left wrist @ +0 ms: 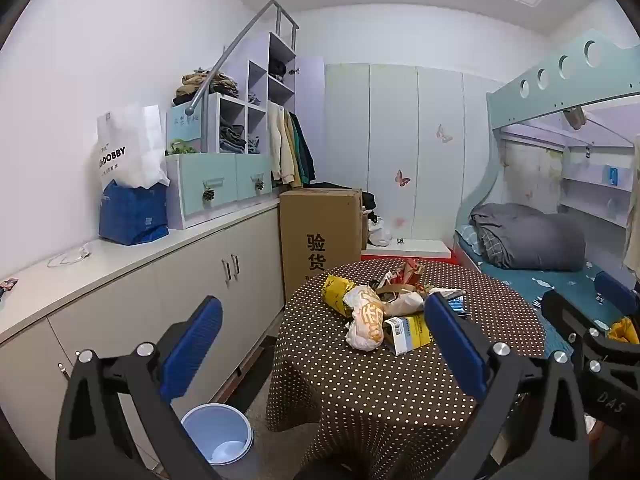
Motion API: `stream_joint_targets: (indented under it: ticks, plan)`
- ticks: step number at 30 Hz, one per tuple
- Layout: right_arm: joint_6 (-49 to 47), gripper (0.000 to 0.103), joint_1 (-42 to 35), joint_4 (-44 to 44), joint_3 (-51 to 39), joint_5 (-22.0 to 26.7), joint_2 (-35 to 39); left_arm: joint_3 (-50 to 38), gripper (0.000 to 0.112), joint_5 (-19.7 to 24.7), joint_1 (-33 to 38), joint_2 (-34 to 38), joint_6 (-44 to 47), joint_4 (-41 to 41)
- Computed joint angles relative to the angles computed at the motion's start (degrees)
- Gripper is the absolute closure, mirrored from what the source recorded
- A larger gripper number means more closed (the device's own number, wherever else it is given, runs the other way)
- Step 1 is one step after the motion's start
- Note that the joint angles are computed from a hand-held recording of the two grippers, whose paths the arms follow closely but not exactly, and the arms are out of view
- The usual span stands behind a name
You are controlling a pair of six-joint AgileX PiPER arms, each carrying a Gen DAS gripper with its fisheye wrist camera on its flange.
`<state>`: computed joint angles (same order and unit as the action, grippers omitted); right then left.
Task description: Collect trash
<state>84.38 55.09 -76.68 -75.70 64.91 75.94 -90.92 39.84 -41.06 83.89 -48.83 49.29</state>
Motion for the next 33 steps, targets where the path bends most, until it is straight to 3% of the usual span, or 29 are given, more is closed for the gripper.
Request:
stream_joint_targets:
  ticks: [16,17,21,33]
  plan:
    - [0.1,0.006,-1.4,-0.1,1.6,-1.8,-1.3,-0.4,0.013,0.3,0.0,0.2,0.7,-0.4]
    - [-0.1,0.006,0.8,-0.6,0.7,0.1,-0.8,0.0,0.013,-0.2,0.4,0.1,0.9,-0.6]
    - [-0.2,0.006,0.6,-0.5,0.2,0.1,-0.4,0.7,0.013,-2.1,2.4,-0.2,2.5,-2.2]
    - [-0.3,0.006,0.6,-0.4,-0.3,-0.1,-0.1,-1.8,0.013,1.9,-1.1,0.1,1.5,-0.2]
